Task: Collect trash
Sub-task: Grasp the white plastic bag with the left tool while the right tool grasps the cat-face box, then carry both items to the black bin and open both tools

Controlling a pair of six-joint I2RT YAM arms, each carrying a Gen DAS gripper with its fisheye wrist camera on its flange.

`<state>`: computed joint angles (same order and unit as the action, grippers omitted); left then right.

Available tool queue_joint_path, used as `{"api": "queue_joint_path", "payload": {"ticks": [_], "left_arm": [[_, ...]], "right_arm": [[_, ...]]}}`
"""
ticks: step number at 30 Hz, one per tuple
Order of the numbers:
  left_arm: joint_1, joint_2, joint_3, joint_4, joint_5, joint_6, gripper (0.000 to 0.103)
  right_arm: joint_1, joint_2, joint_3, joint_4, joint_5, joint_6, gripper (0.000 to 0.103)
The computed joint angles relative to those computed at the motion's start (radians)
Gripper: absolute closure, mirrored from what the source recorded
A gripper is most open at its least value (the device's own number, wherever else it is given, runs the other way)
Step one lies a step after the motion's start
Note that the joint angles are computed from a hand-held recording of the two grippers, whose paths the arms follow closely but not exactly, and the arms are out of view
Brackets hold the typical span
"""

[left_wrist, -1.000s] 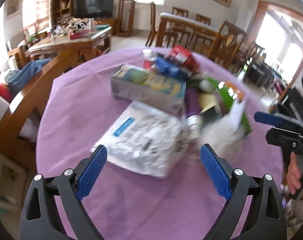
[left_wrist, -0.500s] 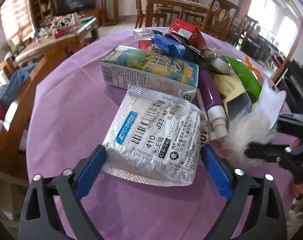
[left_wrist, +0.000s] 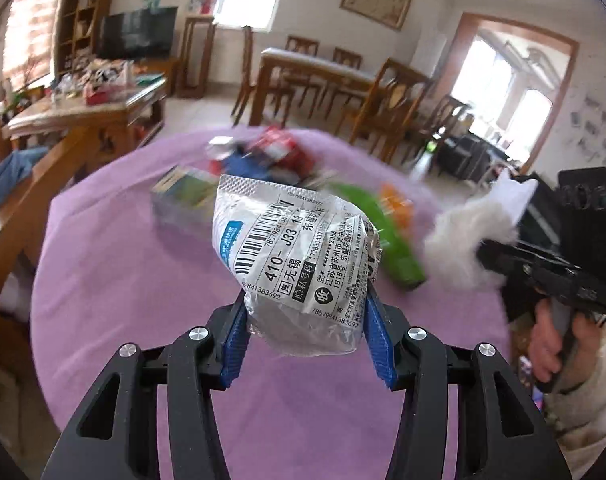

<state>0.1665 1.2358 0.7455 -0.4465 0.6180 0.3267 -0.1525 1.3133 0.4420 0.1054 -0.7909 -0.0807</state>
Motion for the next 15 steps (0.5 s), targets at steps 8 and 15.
{"api": "queue_joint_path", "payload": {"ticks": [8,15], "left_arm": [[-0.419,-0.026,0.014,0.176,-0.145,-0.310,0.051],[-0.819,0.253,0.181,0.372,-0.259,-0.519,0.051]], "right_arm": [[-0.501,0.003,0.083,-0.121,-0.244,-0.151,0.059],[-0.888,0.194,0.273,-0.271,-0.348,-0.348,0.059]]}}
